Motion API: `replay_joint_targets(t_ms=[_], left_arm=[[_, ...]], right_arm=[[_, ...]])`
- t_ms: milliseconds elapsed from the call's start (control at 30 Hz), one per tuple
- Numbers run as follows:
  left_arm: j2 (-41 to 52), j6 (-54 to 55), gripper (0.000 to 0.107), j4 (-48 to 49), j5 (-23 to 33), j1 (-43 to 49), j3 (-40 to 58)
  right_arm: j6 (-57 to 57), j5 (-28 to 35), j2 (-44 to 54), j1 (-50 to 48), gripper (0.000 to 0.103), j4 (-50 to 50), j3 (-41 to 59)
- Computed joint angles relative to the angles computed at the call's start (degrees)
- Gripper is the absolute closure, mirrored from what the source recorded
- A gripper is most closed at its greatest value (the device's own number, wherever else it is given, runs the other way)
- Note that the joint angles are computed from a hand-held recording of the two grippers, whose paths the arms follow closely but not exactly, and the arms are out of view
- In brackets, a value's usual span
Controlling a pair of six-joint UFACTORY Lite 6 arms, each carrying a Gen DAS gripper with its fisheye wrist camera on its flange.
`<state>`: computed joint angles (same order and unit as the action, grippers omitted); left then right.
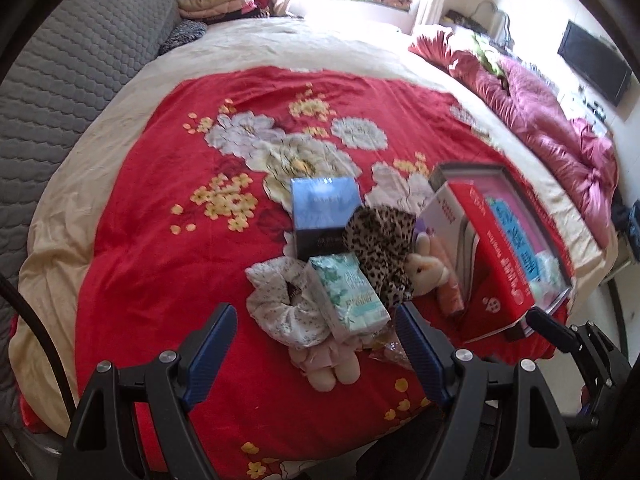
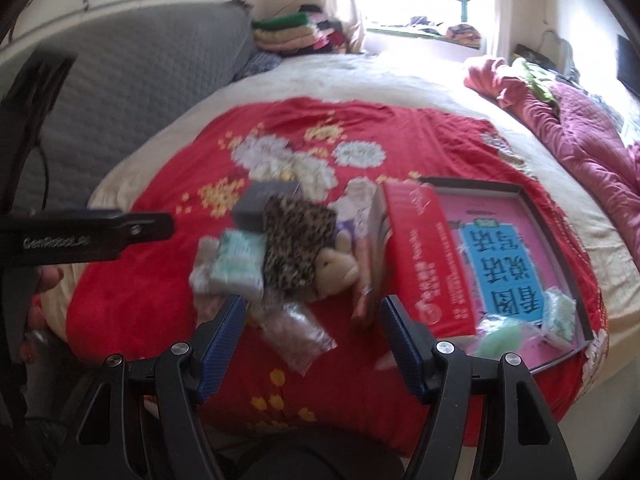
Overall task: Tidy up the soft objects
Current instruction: 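Grasp a white-green Flower pad pack with left tool while right grasps clear bag of pink items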
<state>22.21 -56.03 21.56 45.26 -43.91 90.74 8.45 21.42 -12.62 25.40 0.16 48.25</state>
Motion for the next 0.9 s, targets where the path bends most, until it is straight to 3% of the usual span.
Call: replay_joint_targets(t_ms=[333, 633, 767, 900], left_arm=[[19.74, 5.85, 0.027, -4.07, 5.22, -0.14, 19.09], [29.18, 8.11, 0.027, -2.40, 10.07, 0.15, 30.14], [26.78, 9.71, 0.031, -5.09, 5.71, 1.98, 24.41], [20.94, 12.35, 0.035, -10.84, -2.88, 4.80, 14.09]], right_arm=[[-3.65, -3.23, 6.90, 1.92, 0.031, 3.37, -0.92], [-13.55, -4.56, 12.53, -0.58, 0.031, 12.48, 0.37], [-13.03, -4.92, 17.27, 0.06, 0.031, 10.80, 3.06], [-12.74, -3.91, 22.59, 0.76, 0.031, 9.80, 6.45]])
